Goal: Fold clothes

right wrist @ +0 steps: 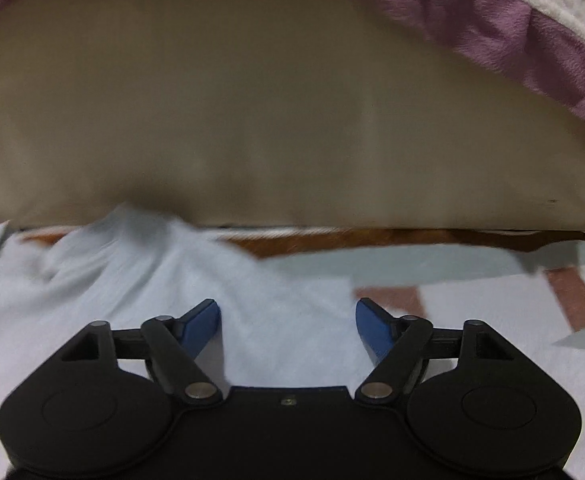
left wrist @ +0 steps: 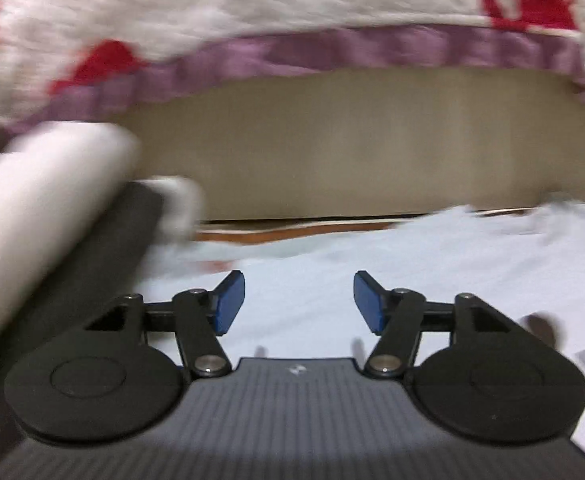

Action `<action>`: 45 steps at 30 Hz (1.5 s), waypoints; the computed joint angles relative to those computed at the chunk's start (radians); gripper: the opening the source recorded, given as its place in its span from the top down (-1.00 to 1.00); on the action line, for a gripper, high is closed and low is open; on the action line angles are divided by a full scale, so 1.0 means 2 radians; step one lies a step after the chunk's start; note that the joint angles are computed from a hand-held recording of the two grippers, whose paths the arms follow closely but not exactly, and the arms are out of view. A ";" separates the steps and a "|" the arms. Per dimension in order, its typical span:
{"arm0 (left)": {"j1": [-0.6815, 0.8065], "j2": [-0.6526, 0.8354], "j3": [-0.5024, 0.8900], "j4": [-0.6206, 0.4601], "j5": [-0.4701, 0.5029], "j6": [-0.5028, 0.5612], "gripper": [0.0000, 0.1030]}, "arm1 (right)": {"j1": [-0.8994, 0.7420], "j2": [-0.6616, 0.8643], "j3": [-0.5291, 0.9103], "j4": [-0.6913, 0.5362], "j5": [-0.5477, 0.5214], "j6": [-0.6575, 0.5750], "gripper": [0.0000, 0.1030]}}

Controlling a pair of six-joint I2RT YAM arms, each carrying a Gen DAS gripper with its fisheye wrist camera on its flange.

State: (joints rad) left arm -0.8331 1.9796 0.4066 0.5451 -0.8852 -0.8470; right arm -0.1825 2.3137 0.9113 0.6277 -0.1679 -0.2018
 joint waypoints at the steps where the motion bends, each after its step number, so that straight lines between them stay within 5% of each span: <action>1: 0.036 0.009 0.006 0.054 0.054 0.062 -0.16 | 0.005 -0.003 0.006 -0.007 0.009 0.007 -0.36; 3: 0.069 0.034 0.048 0.071 0.103 0.121 -0.16 | 0.008 -0.013 0.010 -0.012 -0.005 0.016 -0.18; 5: 0.084 0.062 0.101 0.059 0.127 0.162 -0.16 | -0.005 -0.026 0.011 -0.028 -0.099 0.000 0.00; 10: 0.109 0.124 0.228 0.014 0.184 0.218 -0.16 | 0.014 -0.032 0.050 -0.128 -0.161 -0.026 -0.07; 15: 0.109 0.197 0.372 -0.110 0.199 0.217 -0.16 | 0.069 -0.009 0.065 -0.131 -0.068 -0.018 -0.11; 16: 0.107 0.216 0.406 -0.146 0.186 0.212 -0.21 | 0.078 -0.003 0.062 -0.111 -0.050 -0.012 -0.27; 20: 0.101 0.257 0.468 -0.192 0.138 0.171 -0.80 | 0.092 0.020 0.062 -0.061 -0.023 0.026 -0.59; 22: 0.105 0.260 0.460 -0.172 0.144 0.157 -0.78 | 0.097 0.025 0.057 -0.040 -0.011 0.024 -0.60; 24: 0.106 0.254 0.438 -0.133 0.152 0.159 0.09 | 0.101 0.029 0.052 -0.019 -0.002 0.024 -0.58; 25: 0.104 0.254 0.437 -0.129 0.148 0.161 0.78 | 0.101 0.031 0.050 -0.009 -0.001 0.028 -0.54; 27: 0.095 0.262 0.455 -0.151 0.118 0.162 0.78 | 0.101 0.035 0.048 0.006 0.008 0.050 -0.39; 31: 0.077 0.291 0.486 -0.162 0.071 0.150 0.74 | 0.098 0.046 0.060 0.010 0.023 0.083 -0.40; 33: 0.072 0.290 0.484 -0.162 0.070 0.122 0.51 | 0.086 0.046 0.063 0.006 -0.001 0.085 -0.42; 35: 0.075 0.270 0.450 -0.134 0.097 0.120 -0.07 | 0.064 0.034 0.050 0.003 -0.041 0.078 -0.39; 39: 0.075 0.196 0.317 -0.040 0.126 0.101 -0.11 | -0.026 -0.028 -0.064 0.062 -0.179 0.065 -0.44; 43: 0.053 0.111 0.166 -0.010 0.105 0.012 -0.28 | -0.167 -0.103 -0.159 0.002 -0.275 -0.036 -0.45; 45: 0.033 0.078 0.110 -0.036 0.081 -0.028 -0.28 | -0.247 -0.134 -0.173 -0.052 -0.298 -0.103 -0.45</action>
